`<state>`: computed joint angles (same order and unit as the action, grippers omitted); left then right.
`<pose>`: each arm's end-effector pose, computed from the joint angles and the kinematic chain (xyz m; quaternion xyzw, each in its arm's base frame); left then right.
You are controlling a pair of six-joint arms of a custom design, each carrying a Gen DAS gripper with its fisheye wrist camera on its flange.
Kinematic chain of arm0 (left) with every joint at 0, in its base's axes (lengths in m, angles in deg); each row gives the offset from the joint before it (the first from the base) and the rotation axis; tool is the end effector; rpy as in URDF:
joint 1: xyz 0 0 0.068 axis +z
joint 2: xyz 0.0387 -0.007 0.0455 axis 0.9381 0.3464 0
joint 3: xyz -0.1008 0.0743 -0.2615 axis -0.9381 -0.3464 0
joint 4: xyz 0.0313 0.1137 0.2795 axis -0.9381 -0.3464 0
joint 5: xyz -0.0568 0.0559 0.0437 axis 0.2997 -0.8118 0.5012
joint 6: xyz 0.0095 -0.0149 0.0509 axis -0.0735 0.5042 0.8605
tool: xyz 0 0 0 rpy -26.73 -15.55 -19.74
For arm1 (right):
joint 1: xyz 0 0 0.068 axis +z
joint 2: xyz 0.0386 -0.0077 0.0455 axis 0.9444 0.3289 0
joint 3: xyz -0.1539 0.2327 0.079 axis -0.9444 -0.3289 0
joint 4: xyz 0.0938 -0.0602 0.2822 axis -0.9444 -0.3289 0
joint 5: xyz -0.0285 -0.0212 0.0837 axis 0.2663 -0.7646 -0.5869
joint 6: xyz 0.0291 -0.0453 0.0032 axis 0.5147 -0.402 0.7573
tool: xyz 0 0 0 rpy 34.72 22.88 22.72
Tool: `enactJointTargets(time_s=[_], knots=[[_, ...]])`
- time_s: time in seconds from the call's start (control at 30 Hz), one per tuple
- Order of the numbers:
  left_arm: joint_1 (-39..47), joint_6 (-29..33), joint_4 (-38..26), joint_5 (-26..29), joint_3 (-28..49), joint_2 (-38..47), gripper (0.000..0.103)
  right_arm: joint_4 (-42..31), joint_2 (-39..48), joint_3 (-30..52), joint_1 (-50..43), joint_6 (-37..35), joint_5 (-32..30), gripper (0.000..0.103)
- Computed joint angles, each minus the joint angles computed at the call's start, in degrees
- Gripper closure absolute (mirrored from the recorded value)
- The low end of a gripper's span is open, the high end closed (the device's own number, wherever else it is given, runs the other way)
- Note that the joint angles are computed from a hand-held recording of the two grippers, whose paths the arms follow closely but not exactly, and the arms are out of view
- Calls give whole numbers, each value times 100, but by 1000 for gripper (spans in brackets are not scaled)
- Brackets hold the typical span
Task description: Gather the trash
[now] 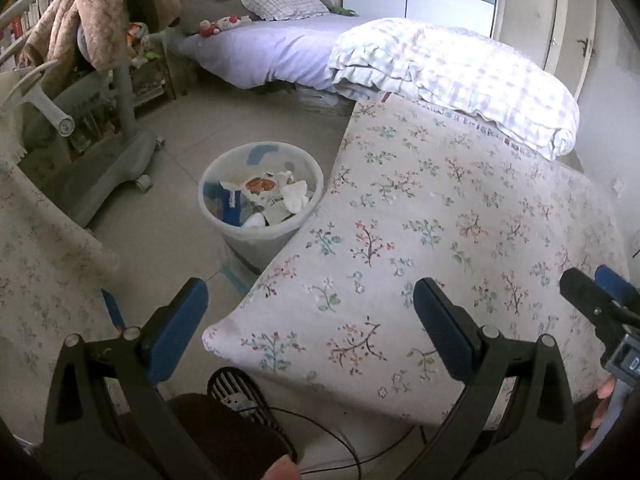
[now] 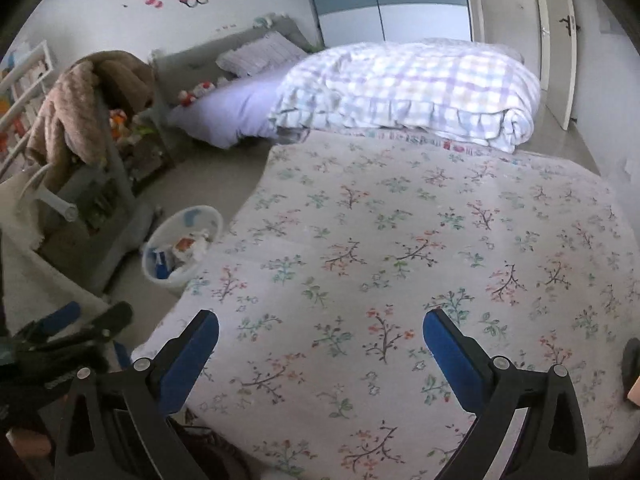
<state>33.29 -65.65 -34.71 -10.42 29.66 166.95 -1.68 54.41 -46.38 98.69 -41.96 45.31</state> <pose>0.3193 -0.2234 0.1664 0.1058 0.9307 -0.0263 0.3492 0.2352 0.1077 0.1608 0.1521 0.9038 0.0200 0.3994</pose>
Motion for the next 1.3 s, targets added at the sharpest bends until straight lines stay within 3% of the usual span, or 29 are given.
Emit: enactJointTargets(time_s=[0.17,1.3], knots=[[-221,-13,125,-334,-53,34,1,119,77,-78,257,-120,420,0],[-376,-91,177,-331,-88,46,1,154,104,-204,189,-43,281,0]])
